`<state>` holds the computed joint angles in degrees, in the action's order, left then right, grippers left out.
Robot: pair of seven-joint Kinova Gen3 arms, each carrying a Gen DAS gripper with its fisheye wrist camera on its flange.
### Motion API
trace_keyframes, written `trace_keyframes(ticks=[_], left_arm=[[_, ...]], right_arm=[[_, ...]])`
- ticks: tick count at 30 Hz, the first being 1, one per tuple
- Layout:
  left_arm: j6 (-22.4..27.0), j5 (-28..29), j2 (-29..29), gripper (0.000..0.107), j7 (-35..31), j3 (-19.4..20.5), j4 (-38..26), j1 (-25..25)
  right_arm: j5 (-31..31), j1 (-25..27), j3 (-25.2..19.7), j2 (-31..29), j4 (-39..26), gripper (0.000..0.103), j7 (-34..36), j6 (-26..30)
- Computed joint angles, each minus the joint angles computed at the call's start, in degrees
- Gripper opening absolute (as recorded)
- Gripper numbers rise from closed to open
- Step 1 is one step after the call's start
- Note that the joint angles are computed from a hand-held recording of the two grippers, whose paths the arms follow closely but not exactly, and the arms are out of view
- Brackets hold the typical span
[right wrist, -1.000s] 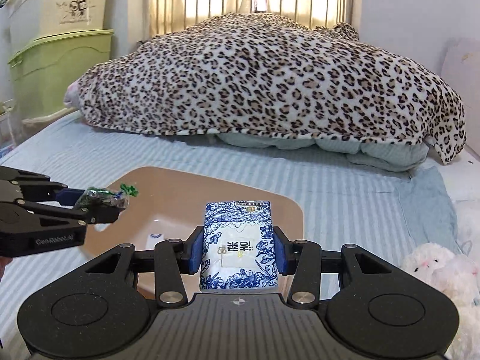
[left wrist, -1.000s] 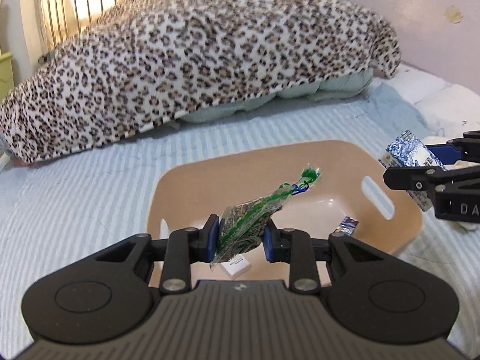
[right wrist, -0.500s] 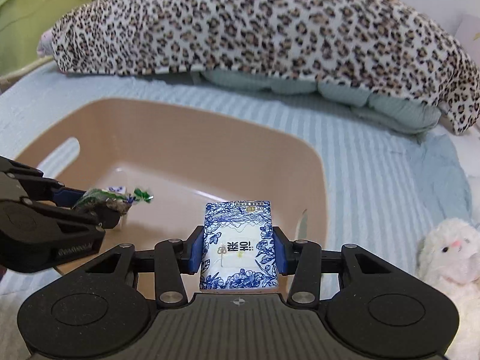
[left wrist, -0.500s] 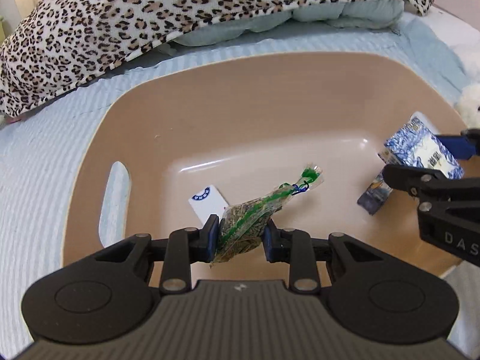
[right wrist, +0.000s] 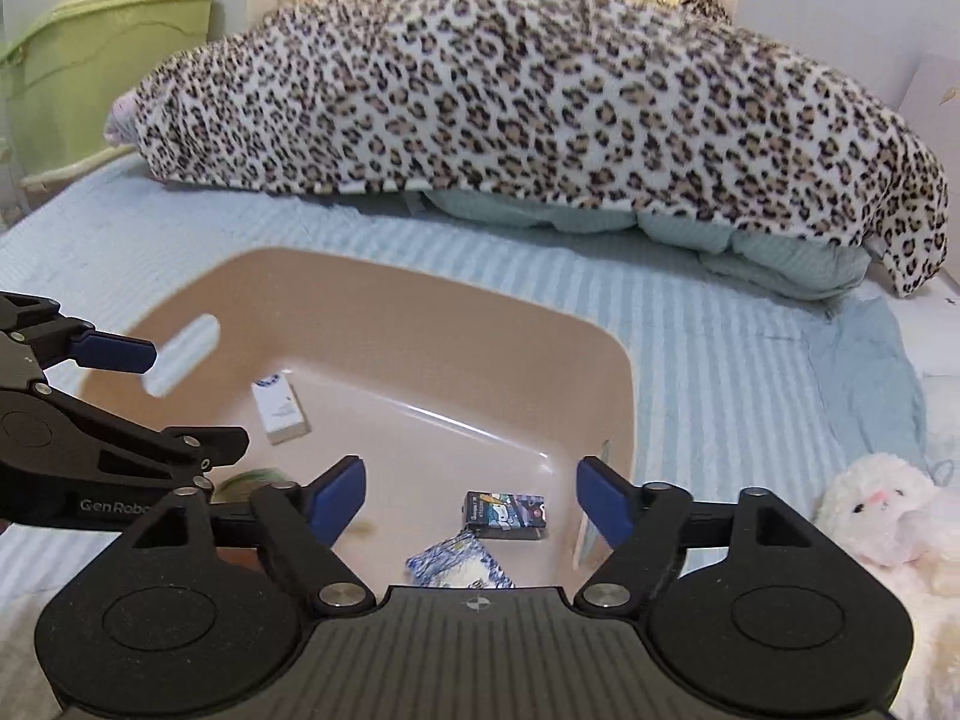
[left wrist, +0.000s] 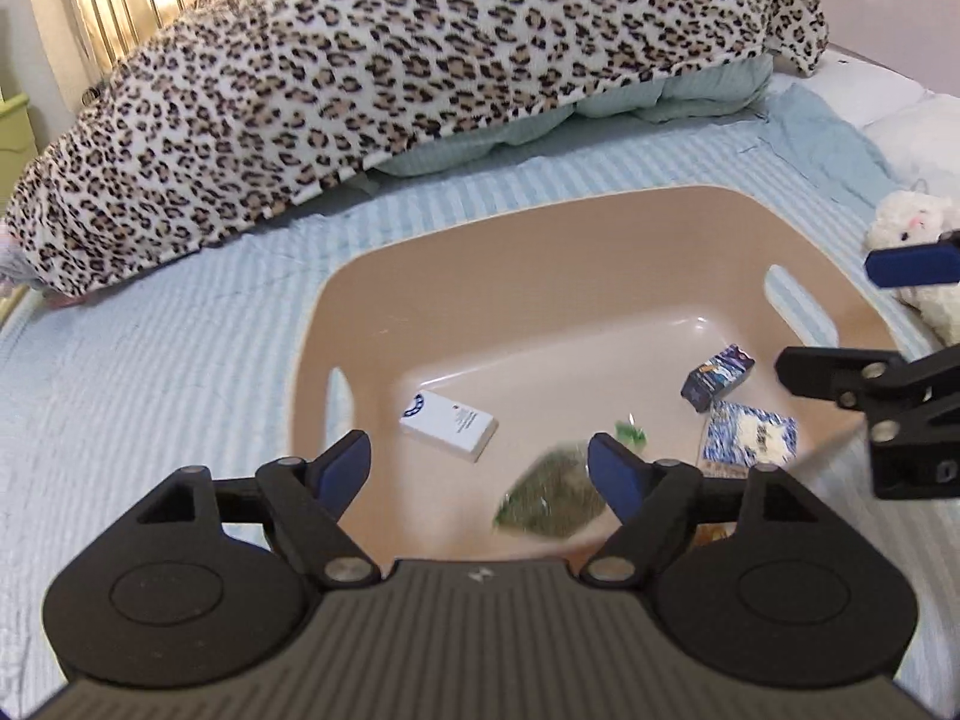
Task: Organize objects
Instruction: 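Grasp the orange cloth with the left tool while the right tool grasps the black cube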
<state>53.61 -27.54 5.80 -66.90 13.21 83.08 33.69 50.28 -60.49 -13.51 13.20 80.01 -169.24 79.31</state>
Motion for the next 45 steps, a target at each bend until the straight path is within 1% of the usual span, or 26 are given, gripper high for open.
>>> trace_keyframes(ticks=[1,2,5,7,9,12,14,18,24,28,31,34,35,36,37,40,42,43,44,45], left_arm=[[-0.22,0.46,-1.16,0.081,-0.56,-0.03,0.95,-0.2],[-0.14,1.2,-2.08,0.082,-1.27,0.04,1.46,-0.61],[-0.41,2.77,-5.26,0.087,-1.46,0.65,3.98,-2.03],[-0.05,4.99,-6.78,0.088,-3.04,1.11,5.02,-3.34],[0.29,5.96,-7.98,0.088,-4.03,1.83,6.08,-4.36],[0.56,7.85,-9.38,0.088,-6.06,2.43,7.75,-5.8],[0.5,9.4,-10.01,0.088,-7.65,2.56,9.03,-6.68],[-0.1,10.52,-10.43,0.088,-9.16,3.07,11.64,-7.96],[-1.87,13.91,-9.9,0.088,-13.08,1.91,14.23,-9.58],[-3.95,16.93,-9.44,0.088,-16.11,0.93,15.59,-10.46],[-6.03,18.9,-9.08,0.088,-18.43,0.37,16.86,-10.99],[-7.91,24.06,-8.71,0.088,-23.89,-1.03,17.76,-11.69],[-8.46,25.26,-8.63,0.088,-25.19,-1.16,17.99,-11.89],[-8.93,25.55,-8.5,0.088,-25.76,-1.01,18.12,-11.96],[-9.3,25.55,-8.36,0.088,-26.23,-0.81,18.17,-11.95],[-10.54,25.86,-8.14,0.088,-27.2,-0.36,18.49,-11.72],[-11.32,26.0,-7.98,0.086,-27.45,-0.13,18.66,-11.51],[-11.7,26.36,-7.87,0.082,-27.86,-0.11,18.69,-11.4],[-12.07,26.5,-7.72,0.079,-28.04,0.0,18.69,-11.25],[-12.32,26.52,-7.47,0.073,-28.15,0.14,18.57,-11.08]], right_arm=[[0.34,-0.72,-0.25,-0.33,-0.16,0.084,-0.27,0.94],[0.58,-1.41,-0.57,-0.58,-0.35,0.09,-0.57,2.0],[0.76,-2.95,-1.77,-1.45,-0.23,0.095,-1.85,3.52],[0.26,-3.77,-2.49,-1.38,-0.73,0.096,-2.26,4.64],[-0.52,-4.71,-3.03,-1.21,-0.9,0.097,-2.91,5.69],[-2.31,-5.5,-3.58,-1.03,-0.32,0.097,-4.17,5.44],[-3.78,-5.76,-3.8,-0.75,0.38,0.097,-5.19,4.54],[-7.2,-5.46,-3.84,0.05,2.18,0.097,-6.2,1.16],[-10.99,-4.46,-3.09,1.61,4.36,0.097,-4.19,-4.64],[-12.01,-3.99,-2.22,2.43,5.5,0.097,-3.02,-8.09],[-11.51,-3.94,-1.43,3.11,6.04,0.097,-2.61,-9.94],[-11.5,-3.69,-0.74,3.71,6.31,0.092,-2.65,-11.73],[-11.73,-3.54,-0.55,3.99,6.17,0.089,-2.47,-12.1],[-11.88,-3.45,-0.35,4.15,6.13,0.084,-2.38,-12.49],[-11.83,-3.53,-0.17,4.27,6.15,0.083,-2.46,-12.85],[-11.4,-3.97,0.08,4.54,6.05,0.073,-1.68,-13.17],[-11.24,-4.15,0.23,4.33,6.33,0.057,-1.65,-13.36],[-11.25,-4.13,0.37,4.43,6.3,0.053,-1.78,-13.21],[-11.2,-4.24,0.49,4.37,6.35,0.045,-2.17,-12.95],[-11.26,-4.23,0.55,4.16,6.54,0.043,-2.58,-12.85]])
